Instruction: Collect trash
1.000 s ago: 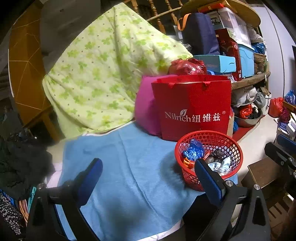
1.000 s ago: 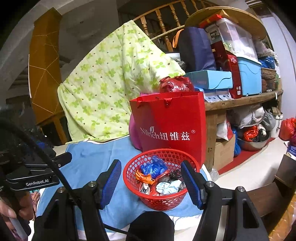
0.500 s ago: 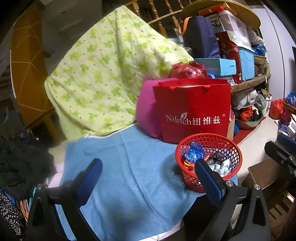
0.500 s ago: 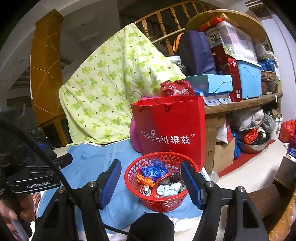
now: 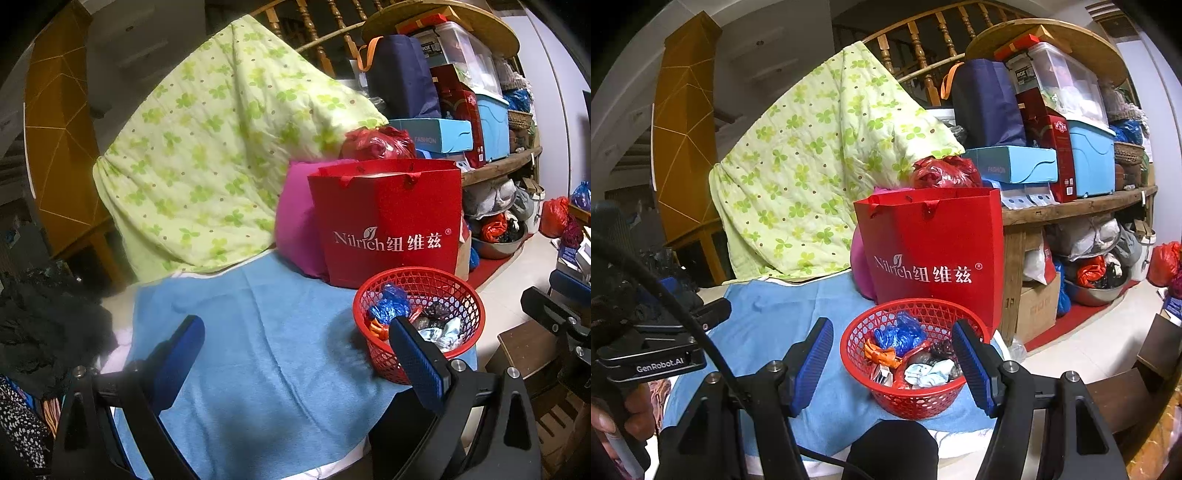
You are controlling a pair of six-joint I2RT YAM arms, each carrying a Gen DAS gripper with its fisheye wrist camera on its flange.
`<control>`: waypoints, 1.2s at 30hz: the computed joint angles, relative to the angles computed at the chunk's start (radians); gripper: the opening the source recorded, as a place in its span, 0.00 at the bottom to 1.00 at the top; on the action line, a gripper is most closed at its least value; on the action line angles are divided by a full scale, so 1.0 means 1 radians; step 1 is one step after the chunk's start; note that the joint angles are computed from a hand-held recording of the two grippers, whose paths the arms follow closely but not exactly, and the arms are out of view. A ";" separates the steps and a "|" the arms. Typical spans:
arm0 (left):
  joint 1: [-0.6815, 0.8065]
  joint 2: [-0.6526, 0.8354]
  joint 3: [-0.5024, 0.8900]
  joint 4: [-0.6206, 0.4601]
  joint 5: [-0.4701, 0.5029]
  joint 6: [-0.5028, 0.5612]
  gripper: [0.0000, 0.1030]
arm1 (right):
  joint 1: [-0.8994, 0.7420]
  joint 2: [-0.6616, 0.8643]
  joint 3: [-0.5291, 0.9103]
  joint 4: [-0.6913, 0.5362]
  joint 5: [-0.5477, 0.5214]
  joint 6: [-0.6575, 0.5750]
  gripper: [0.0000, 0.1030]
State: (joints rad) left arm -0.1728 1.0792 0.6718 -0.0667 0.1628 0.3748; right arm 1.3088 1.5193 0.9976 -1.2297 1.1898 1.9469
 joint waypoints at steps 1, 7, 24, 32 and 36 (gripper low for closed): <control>0.001 -0.003 0.001 -0.003 0.000 -0.002 0.97 | 0.003 0.004 0.005 -0.014 -0.002 0.013 0.68; 0.008 -0.010 0.001 -0.009 0.011 0.001 0.97 | 0.008 0.020 0.019 -0.051 -0.004 0.043 0.68; -0.002 -0.035 -0.015 -0.013 -0.005 -0.005 0.97 | 0.006 0.018 0.007 -0.033 -0.031 0.035 0.68; 0.011 -0.034 -0.019 -0.009 0.008 -0.007 0.97 | -0.005 0.015 0.005 -0.001 -0.032 -0.005 0.68; 0.009 -0.031 -0.019 -0.011 0.006 -0.005 0.97 | -0.014 0.014 0.003 0.022 -0.034 -0.034 0.68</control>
State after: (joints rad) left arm -0.1642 1.0479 0.6532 -0.0776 0.1685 0.3699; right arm 1.2950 1.5332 1.0007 -1.2081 1.1558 1.9132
